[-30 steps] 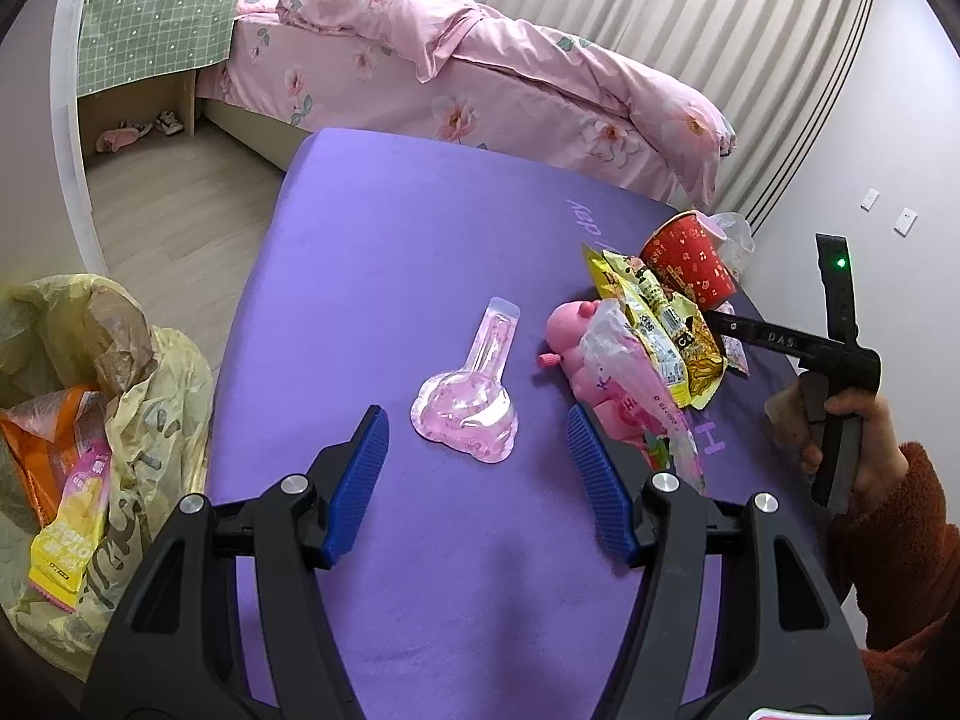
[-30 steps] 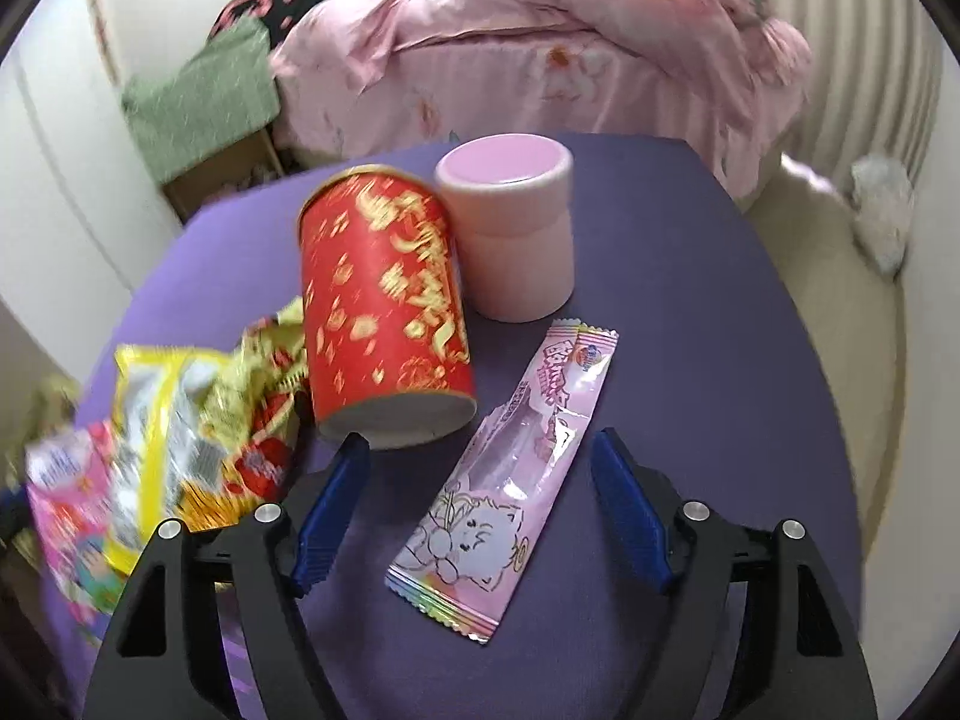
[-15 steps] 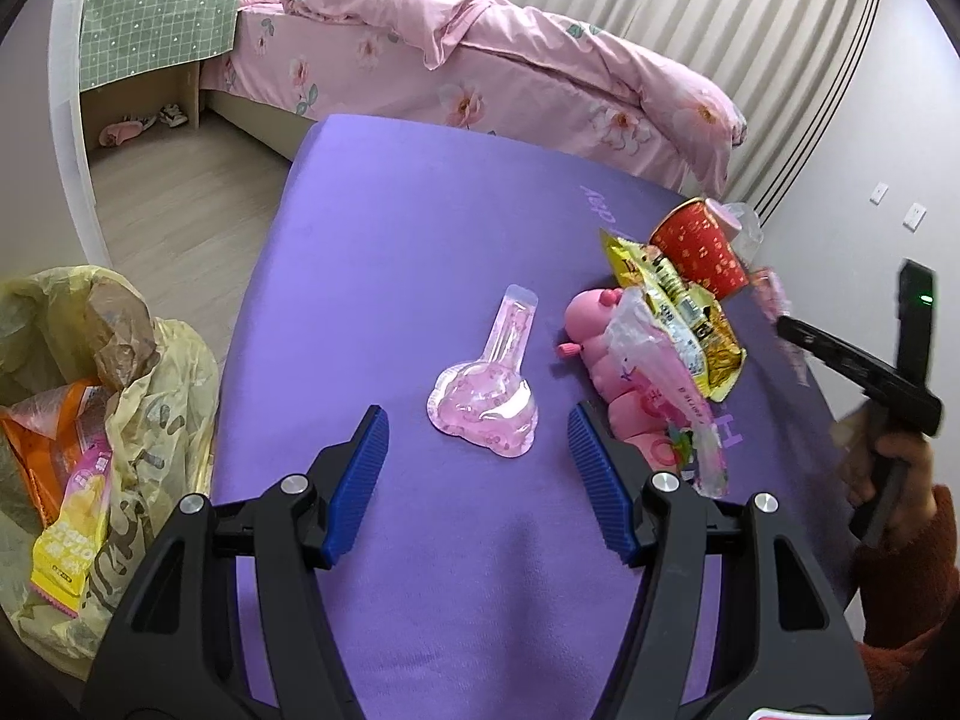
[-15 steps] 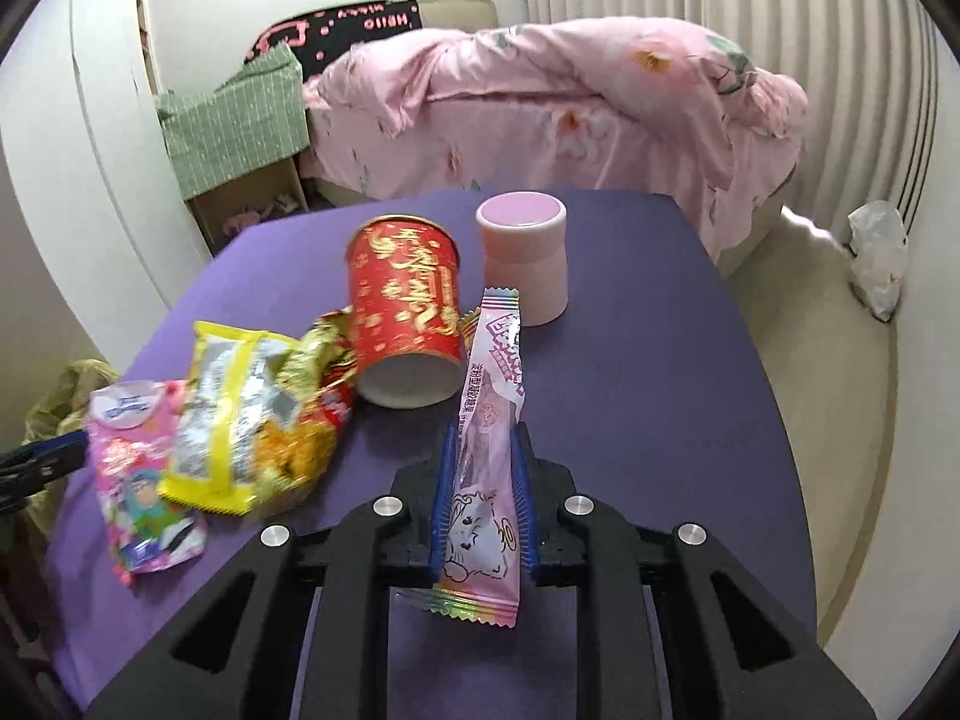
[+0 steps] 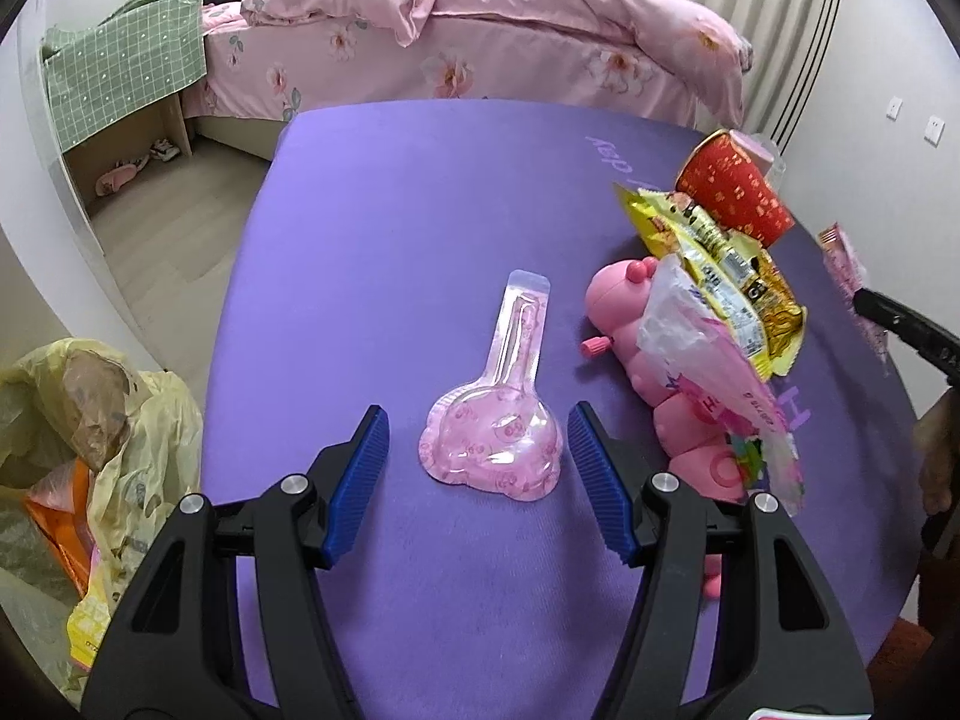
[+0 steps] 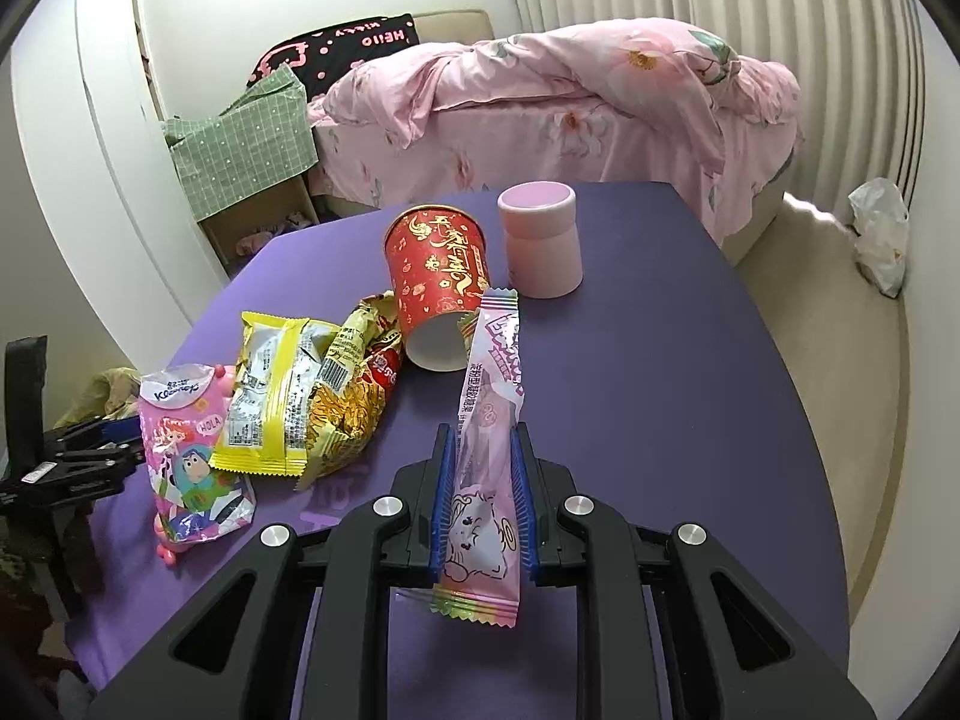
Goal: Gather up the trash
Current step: 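Carry the pink wrapper to the yellow trash bag and open the right gripper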
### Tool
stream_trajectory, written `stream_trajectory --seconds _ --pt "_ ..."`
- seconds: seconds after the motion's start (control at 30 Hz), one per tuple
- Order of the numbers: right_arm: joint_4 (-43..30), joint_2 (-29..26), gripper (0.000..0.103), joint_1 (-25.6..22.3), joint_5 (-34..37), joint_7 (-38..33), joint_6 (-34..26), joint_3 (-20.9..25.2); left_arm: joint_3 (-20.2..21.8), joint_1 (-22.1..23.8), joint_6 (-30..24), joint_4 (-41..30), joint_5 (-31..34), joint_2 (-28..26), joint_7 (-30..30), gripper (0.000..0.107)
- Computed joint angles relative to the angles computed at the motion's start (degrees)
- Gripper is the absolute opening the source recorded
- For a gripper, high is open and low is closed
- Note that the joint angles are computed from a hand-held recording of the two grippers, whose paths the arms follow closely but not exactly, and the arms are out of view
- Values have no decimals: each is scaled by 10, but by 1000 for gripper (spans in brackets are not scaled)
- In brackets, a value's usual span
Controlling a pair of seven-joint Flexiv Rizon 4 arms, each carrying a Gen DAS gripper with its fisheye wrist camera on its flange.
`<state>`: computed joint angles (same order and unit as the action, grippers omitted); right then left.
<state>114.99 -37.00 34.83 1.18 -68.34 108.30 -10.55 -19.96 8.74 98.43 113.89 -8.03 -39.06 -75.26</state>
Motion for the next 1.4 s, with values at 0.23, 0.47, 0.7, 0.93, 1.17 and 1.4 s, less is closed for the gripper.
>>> stream_trajectory --seconds 0.23,0.47,0.7,0.93,1.17,1.4 --pt "-1 2 18 -20 -13 -4 -1 22 -31 31 14 15 5 2 -5 44" --pt "4 8 18 -20 -14 -10 13 32 -81 92 57 59 45 28 -41 44" --pt "-2 23 18 6 -15 -38 20 24 -124 169 107 111 106 74 -113 44" --pt "-47 32 18 10 -54 -80 16 56 -117 225 158 162 157 151 -201 44" --pt "-98 29 18 6 -107 -104 9 110 -71 265 191 206 204 213 -281 44" --pt "-141 20 18 30 -139 -114 -12 118 -10 291 204 223 247 226 -357 45"
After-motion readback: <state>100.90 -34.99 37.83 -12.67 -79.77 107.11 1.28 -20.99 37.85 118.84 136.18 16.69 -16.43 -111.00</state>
